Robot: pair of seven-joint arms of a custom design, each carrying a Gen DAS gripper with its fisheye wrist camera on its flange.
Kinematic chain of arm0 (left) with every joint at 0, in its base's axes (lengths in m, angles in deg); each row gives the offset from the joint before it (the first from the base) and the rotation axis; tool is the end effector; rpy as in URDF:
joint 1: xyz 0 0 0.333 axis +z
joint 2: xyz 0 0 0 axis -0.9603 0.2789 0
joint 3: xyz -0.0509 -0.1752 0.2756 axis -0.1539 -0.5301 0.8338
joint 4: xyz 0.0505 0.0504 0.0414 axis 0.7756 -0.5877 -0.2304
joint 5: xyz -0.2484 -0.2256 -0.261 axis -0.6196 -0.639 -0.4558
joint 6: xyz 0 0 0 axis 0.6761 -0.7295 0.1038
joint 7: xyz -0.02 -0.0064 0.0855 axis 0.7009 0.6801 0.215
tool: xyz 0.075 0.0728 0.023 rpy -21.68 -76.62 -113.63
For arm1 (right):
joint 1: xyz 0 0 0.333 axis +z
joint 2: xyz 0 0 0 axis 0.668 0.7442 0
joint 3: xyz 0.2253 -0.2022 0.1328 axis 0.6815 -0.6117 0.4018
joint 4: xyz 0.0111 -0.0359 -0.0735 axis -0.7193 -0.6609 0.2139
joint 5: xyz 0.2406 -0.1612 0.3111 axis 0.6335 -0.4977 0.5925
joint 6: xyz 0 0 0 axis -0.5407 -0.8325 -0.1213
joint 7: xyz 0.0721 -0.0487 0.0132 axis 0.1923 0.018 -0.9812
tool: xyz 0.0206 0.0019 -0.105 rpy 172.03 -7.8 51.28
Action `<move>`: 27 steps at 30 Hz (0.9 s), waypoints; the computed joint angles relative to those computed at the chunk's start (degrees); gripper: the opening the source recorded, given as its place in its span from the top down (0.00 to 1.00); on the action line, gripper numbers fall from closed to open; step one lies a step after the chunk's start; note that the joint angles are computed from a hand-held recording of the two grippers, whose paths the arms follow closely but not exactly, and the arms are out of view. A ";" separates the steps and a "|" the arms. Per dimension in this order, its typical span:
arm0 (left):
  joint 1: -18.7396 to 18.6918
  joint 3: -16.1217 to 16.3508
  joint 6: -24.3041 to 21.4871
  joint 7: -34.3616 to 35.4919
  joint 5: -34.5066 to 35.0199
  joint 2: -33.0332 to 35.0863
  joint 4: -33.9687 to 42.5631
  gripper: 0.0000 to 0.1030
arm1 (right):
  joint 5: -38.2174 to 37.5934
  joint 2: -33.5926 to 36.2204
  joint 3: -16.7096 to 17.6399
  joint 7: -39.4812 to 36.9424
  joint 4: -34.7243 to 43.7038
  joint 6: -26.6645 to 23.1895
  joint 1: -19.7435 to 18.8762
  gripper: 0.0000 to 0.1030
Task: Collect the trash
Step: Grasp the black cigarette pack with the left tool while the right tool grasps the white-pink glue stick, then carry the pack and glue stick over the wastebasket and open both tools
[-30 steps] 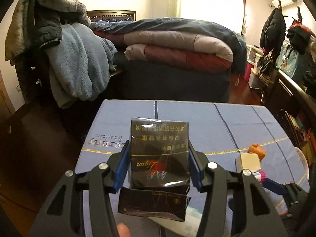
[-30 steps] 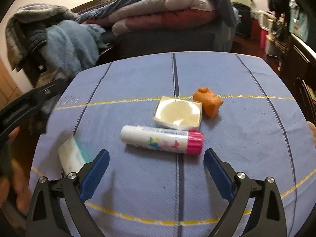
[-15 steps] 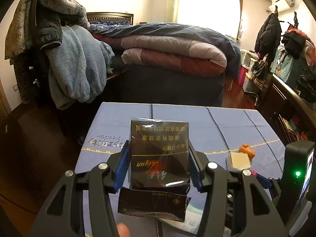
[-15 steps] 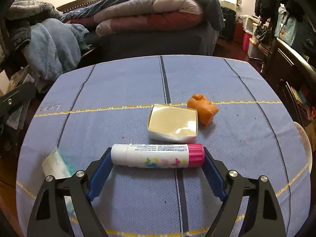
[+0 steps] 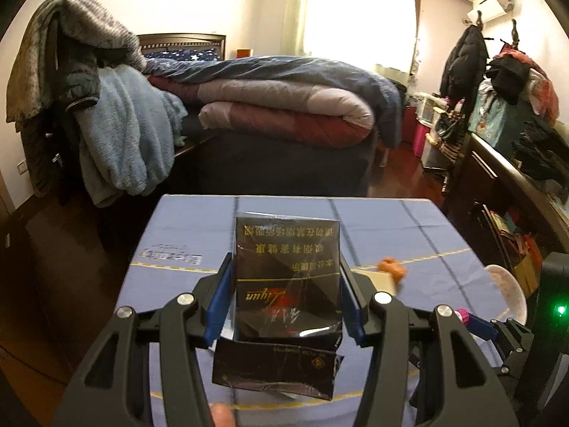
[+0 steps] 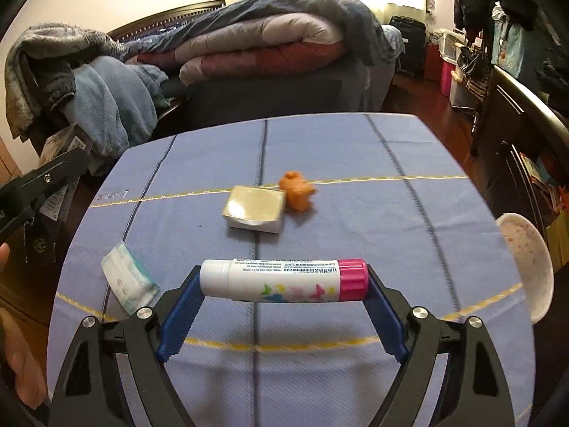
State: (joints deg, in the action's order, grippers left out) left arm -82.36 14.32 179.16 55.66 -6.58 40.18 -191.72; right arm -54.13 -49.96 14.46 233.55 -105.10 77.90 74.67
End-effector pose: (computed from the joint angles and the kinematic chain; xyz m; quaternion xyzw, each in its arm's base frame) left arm 0.6366 -0.2272 0.5810 -0.5883 0.6717 -0.3729 0.2522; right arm 0.6043 0.4006 0.5286 -0.6182 0.7095 -0.2057 0.2685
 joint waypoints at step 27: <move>-12.12 -6.96 -4.92 9.38 -0.89 11.65 17.91 0.48 | -11.77 -28.68 7.90 16.15 -31.94 5.75 -19.43 0.17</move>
